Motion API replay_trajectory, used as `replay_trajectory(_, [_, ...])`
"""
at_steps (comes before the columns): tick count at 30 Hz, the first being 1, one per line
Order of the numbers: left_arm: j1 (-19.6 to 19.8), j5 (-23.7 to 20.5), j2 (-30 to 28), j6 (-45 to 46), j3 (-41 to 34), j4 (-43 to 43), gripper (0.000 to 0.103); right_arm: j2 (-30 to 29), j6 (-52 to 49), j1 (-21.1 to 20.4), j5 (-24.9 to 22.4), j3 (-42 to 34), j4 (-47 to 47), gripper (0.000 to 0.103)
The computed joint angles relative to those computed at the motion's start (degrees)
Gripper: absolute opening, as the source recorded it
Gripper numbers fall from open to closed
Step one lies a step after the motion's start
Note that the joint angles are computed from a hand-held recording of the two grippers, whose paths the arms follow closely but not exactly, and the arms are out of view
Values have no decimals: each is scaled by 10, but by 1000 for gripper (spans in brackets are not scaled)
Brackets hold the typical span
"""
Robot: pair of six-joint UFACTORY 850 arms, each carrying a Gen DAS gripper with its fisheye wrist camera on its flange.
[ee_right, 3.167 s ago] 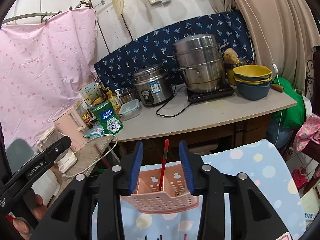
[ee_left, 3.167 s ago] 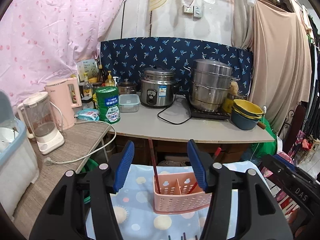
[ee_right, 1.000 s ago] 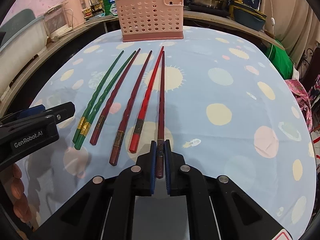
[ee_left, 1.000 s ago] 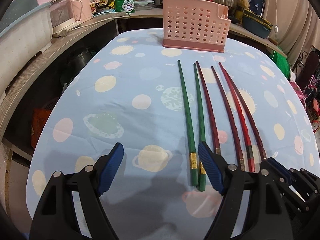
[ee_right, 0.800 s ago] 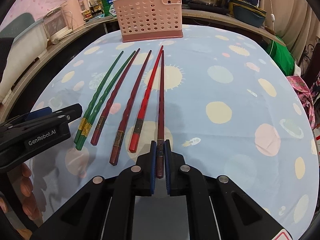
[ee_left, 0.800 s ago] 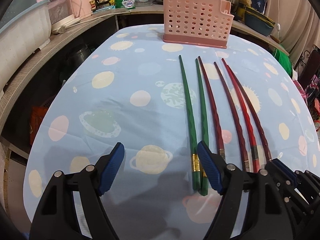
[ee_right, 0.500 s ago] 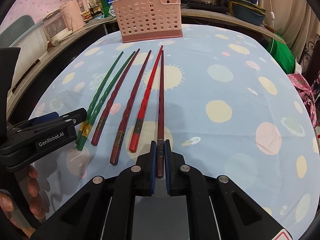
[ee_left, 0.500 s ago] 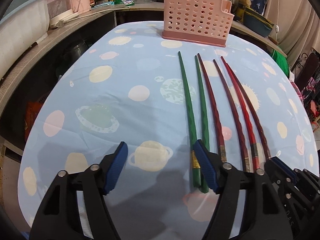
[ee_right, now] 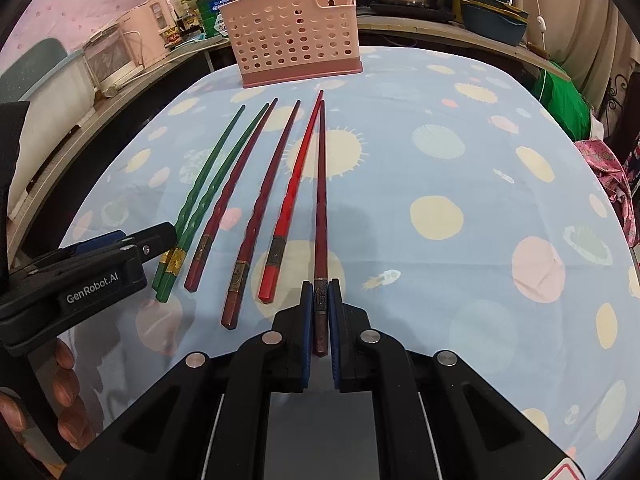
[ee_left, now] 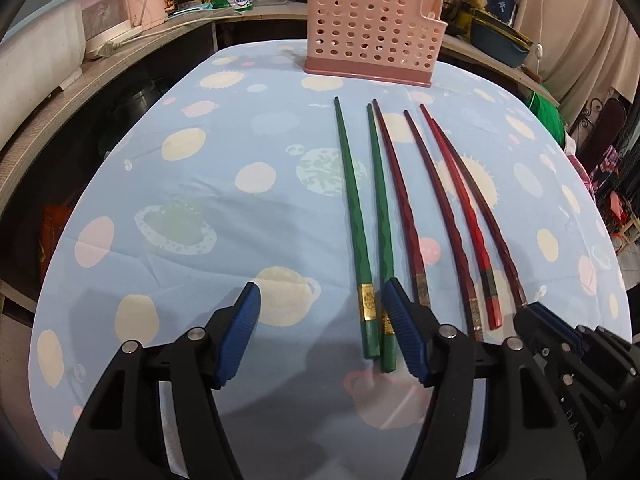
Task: Organize utensils
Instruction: 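Grasp the dark red chopstick with the right tool, then grasp a green chopstick with the left tool while the right tool holds its chopstick, then lift both chopsticks upright and lower them into the pink caddy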
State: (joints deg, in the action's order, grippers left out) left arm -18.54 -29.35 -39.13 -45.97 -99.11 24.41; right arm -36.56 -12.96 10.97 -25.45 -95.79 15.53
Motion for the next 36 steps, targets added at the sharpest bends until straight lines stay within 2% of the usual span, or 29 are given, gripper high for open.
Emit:
replay_trajectory(3, [2,7,8,15,11,-8,49,1,0,0,1,2,-1,7])
replay_trajectory(5, [1,6,11,12,19,5,36,2,0,0,1,3,-2,7])
replay_trajectory(9, [2,11,23,10,37,14,28,7,-3,0,5,11,1,7])
replay_trajectory(12, [3,12,29,7,45,18,16,10,-3,-1,7,16,1,7])
replay_trajectory(13, [5,14,31,17,48,10,9,13,-5,-1,9,21,2,7])
replay_trajectory(15, [9,22,39,44,57,-16,7,15,-3,0,11,25,0,7])
replay_trajectory(21, [13,41,76,51,86,-22,7,35,7,1,25,48,-19,7])
replay_trajectory(27, [28,59,107,47,74,-25,7,70,-20,-5,32,59,18,7])
replay_trajectory(31, [43,64,102,67,24,-47,7,84,-29,-12,38,35,39,7])
replay_trajectory(36, [67,48,47,141,-111,-118,7,55,-27,-20,22,-67,42,7])
